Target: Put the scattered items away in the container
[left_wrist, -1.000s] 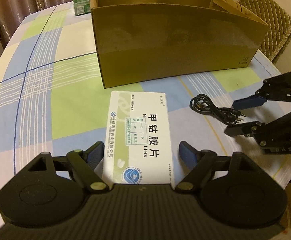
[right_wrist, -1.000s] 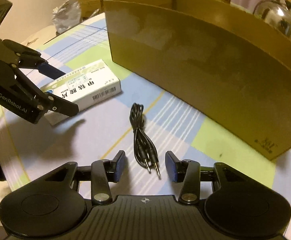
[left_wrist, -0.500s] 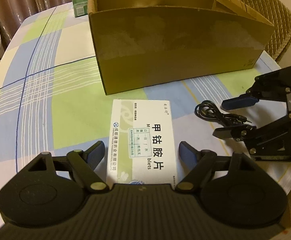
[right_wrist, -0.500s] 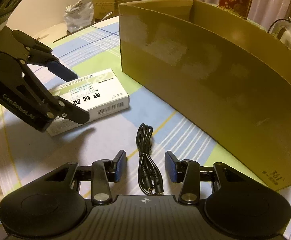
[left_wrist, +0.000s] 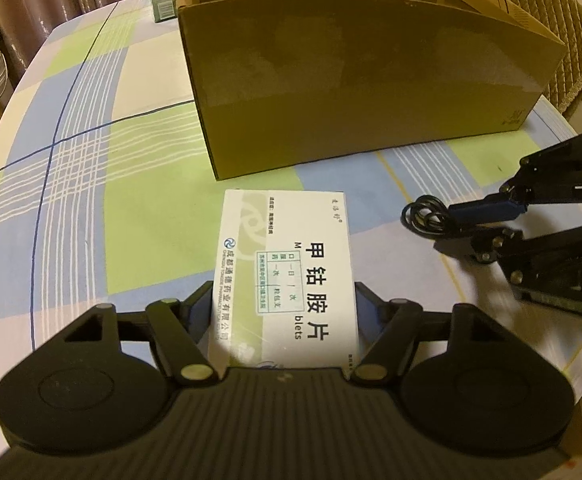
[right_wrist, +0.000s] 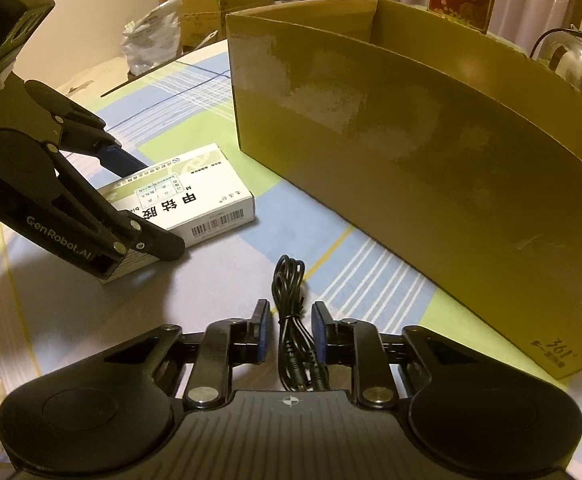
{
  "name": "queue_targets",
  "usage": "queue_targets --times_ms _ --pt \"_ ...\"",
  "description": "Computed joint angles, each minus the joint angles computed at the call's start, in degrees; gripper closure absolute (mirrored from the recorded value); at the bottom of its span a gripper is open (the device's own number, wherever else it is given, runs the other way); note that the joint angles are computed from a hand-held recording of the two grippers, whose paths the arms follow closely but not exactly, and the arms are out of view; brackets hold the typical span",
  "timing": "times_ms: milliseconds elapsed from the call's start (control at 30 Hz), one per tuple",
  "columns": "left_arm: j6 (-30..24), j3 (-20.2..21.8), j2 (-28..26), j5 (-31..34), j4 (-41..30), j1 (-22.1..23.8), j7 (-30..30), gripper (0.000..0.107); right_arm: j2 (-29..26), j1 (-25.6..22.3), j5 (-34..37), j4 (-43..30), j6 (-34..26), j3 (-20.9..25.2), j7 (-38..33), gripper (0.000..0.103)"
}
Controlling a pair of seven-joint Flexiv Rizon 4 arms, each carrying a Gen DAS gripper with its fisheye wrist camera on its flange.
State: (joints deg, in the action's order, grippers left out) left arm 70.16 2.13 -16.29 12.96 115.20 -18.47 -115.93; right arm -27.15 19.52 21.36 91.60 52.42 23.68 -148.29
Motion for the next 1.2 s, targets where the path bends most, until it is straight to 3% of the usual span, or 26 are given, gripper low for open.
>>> queue_targets --times_ms 367,667,1200 --pt "1.0 -0.5 1.2 0.9 1.0 -0.9 -1.2 0.039 1.2 -0.7 0.5 1.7 1.7 -0.2 0.6 0.092" --pt "0.0 -0.9 1.0 0.6 0.4 -1.5 -2.1 0.039 1.5 -0.7 0.0 1.7 2.6 -1.2 4.9 0.092" --pt "-2.6 -1.9 2.9 2.9 -0.5 -3.4 -8.0 0.039 3.6 -1.8 1.0 3.1 3.8 -1.2 9.4 0.092"
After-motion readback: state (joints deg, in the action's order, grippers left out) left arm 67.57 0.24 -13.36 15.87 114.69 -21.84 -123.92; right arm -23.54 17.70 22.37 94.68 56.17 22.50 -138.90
